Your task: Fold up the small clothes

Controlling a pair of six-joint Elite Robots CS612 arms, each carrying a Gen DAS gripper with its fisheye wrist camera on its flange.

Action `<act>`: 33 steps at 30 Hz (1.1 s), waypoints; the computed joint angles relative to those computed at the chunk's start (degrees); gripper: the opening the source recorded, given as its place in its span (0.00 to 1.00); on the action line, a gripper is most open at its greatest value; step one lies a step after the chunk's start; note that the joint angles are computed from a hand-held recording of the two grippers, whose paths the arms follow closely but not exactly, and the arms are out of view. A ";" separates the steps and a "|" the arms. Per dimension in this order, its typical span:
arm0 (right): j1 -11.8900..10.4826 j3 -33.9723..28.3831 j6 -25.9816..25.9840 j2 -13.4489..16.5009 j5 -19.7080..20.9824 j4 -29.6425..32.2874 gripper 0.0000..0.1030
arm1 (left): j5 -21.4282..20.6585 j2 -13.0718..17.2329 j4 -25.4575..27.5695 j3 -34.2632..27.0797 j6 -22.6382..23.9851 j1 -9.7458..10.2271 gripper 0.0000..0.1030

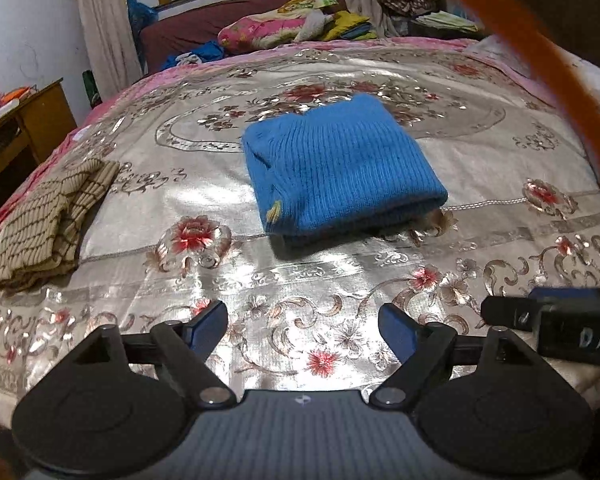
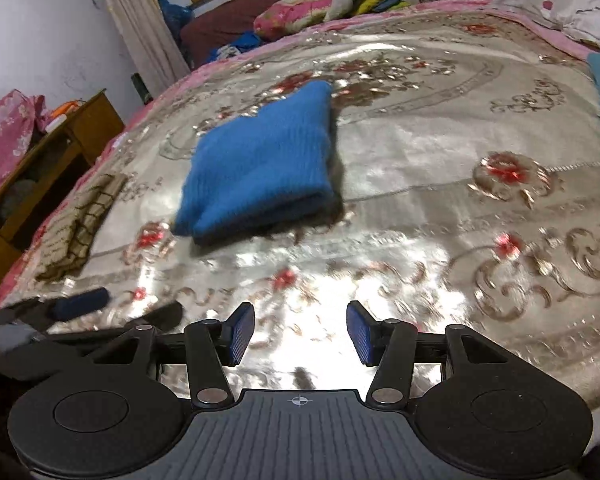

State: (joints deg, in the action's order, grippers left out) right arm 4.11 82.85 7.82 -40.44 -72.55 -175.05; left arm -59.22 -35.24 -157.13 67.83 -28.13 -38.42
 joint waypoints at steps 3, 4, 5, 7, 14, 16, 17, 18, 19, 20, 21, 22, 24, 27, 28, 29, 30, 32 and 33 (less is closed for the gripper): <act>0.21 0.34 -0.42 0.06 -1.16 0.26 0.49 | 0.72 -0.02 0.02 0.19 0.04 -0.26 0.88; 0.26 0.46 -0.66 0.06 -1.25 0.29 0.49 | 1.19 0.00 0.30 0.17 0.25 -0.40 0.89; 0.32 0.50 -0.80 0.07 -1.37 0.35 0.49 | 1.51 0.03 0.55 0.12 0.47 -0.51 0.89; 0.38 0.58 -0.97 0.06 -1.46 0.25 0.49 | 2.16 0.05 1.02 0.11 0.59 -0.74 0.90; 0.26 1.13 0.09 -0.09 -1.36 0.25 0.50 | 3.74 0.17 2.00 -0.01 1.29 -1.18 0.90; 0.31 1.22 0.16 -0.09 -1.56 0.44 0.50 | 4.14 0.24 2.38 -0.13 1.55 -1.27 0.90; 0.32 1.28 0.14 -0.10 -1.68 0.52 0.50 | 4.02 0.26 2.38 -0.13 1.48 -1.23 0.90; 0.32 1.36 0.11 -0.12 -1.70 0.58 0.50 | 3.73 0.25 2.37 -0.09 1.27 -1.18 0.90; 0.33 1.37 0.12 -0.13 -1.74 0.63 0.50 | 3.37 0.20 2.35 -0.02 0.99 -1.13 0.90; 0.34 1.42 0.14 -0.16 -1.75 0.64 0.50 | 3.05 0.16 2.26 0.09 0.73 -1.09 0.90; 0.34 1.48 0.13 -0.20 -1.73 0.65 0.50 | 2.87 0.14 2.22 0.15 0.50 -1.07 0.90; 0.34 1.49 0.14 -0.22 -1.72 0.67 0.50 | 2.79 0.14 2.24 0.17 0.34 -1.05 0.90; 0.35 1.54 0.06 -0.24 -1.80 0.64 0.50 | 2.77 0.10 2.21 0.26 0.27 -1.06 0.90; 0.40 1.67 -0.02 -0.30 -1.98 0.50 0.50 | 2.42 0.05 2.12 0.36 0.17 -1.01 0.90; 0.40 1.71 -0.02 -0.32 -2.00 0.43 0.50 | 2.28 0.02 2.08 0.41 0.08 -1.00 0.90; 0.41 1.77 -0.08 -0.34 -2.09 0.28 0.50 | 2.21 0.03 2.08 0.39 0.01 -0.99 0.90; 0.43 1.81 -0.20 -0.35 -2.24 0.14 0.50 | 2.20 0.06 2.12 0.35 -0.06 -1.00 0.90; 0.50 1.85 -0.61 -0.35 -2.68 -0.16 0.50 | 2.31 0.06 1.95 0.45 -0.10 -1.04 0.90; 0.56 1.89 -0.84 -0.35 -2.95 -0.32 0.50 | 2.35 0.05 1.87 0.51 -0.12 -1.05 0.90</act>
State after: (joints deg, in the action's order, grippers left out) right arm 4.67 84.74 6.99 -40.79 -75.50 -175.37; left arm -56.87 -35.18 -155.26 68.34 -28.25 -39.47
